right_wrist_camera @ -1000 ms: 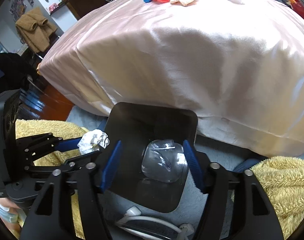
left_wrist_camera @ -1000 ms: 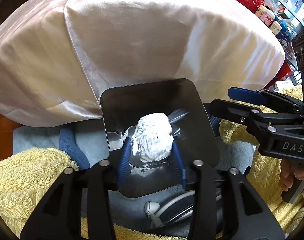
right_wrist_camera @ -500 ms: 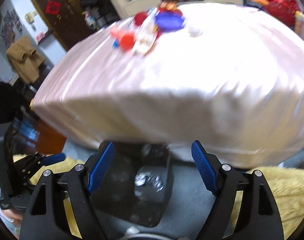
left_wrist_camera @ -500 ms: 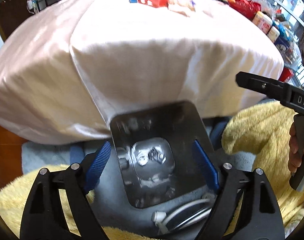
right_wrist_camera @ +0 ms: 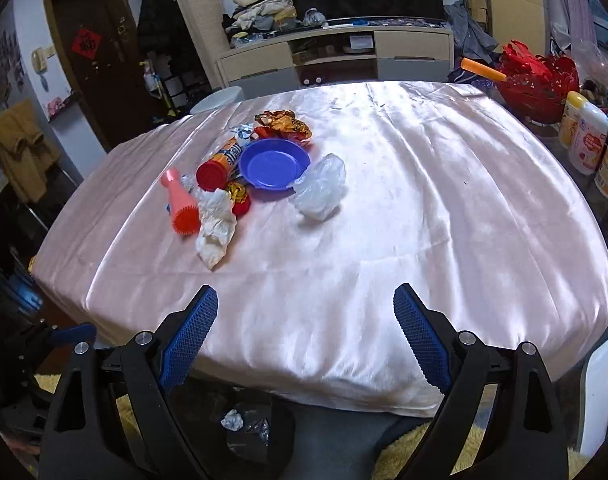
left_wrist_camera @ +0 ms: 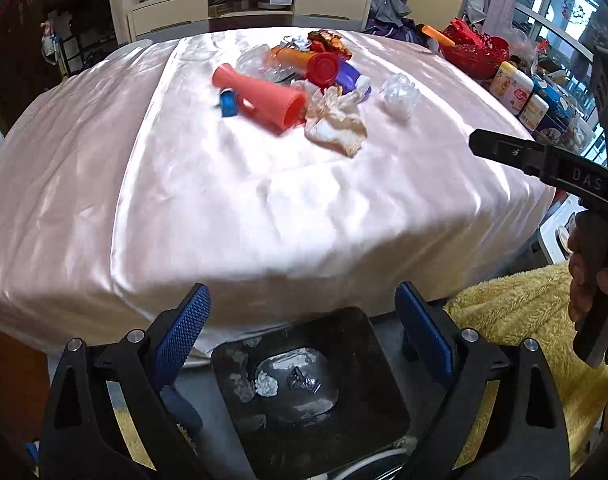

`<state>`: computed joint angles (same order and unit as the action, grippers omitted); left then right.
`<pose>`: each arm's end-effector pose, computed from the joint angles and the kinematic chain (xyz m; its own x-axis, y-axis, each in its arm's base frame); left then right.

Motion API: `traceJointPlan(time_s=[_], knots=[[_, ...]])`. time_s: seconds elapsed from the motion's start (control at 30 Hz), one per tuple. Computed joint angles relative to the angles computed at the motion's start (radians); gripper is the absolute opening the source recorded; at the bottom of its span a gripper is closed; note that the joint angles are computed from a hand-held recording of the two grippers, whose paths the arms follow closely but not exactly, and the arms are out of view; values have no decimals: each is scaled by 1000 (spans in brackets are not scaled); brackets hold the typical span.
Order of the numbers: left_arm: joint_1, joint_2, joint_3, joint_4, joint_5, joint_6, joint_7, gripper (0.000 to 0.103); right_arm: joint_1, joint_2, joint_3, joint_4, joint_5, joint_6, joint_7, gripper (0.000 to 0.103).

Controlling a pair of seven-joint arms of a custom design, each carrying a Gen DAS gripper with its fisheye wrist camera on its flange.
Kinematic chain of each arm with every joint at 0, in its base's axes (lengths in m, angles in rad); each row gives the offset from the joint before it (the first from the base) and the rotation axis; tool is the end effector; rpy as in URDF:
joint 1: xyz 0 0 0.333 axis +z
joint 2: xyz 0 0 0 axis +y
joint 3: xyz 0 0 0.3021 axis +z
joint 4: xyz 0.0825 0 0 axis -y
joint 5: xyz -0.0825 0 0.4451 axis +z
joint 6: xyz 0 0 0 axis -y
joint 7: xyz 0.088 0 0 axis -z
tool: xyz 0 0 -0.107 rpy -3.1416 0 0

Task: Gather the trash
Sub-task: 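Grasp the white tissue with the left tool while the right tool grasps the plastic bag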

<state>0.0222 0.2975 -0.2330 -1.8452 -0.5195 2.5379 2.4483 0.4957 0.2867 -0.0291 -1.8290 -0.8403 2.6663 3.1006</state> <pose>0.6951 -0.1334 0.3648 -0.6558 -0.7488 0.0959 -0.6659 0.5139 -0.5408 0.6272 0.3418 0.3857 -0.2975 -0.9245 -0.2382 -0.6558 0.3792 -0.6528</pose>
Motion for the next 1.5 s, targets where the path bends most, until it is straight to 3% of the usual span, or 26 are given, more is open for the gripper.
traceJointPlan(time_s=[0.1,0.23,0.4,0.67,0.77,0.9,0.93,1.13,1.3,1.5], knots=[[-19,45,-10,65,14,1,-22,88,-23,24,-4,28,46,18,-32,90],[-43,116,-23,155,46,13,-67,88,-21,63,-18,84,72,-41,-63,90],[-69,210,-30,266,124,19,-149,87,-29,121,-33,158,120,-51,-113,90],[-94,328,-43,414,199,-21,-232,70,-47,227,-50,281,244,-41,-228,80],[-97,354,-48,442,216,-5,-243,64,-51,250,-56,300,292,-25,-272,66],[-99,385,-57,483,231,-1,-252,44,-50,272,-61,313,339,-7,-321,37],[-99,389,-59,489,235,1,-251,37,-46,275,-66,313,345,-6,-328,36],[-86,381,-70,470,225,17,-239,19,-29,260,-88,272,366,53,-332,34],[-65,331,-75,400,209,26,-236,17,19,207,-123,221,297,15,-268,33],[-16,224,-92,261,147,51,-191,17,27,122,-98,128,219,29,-191,33]])
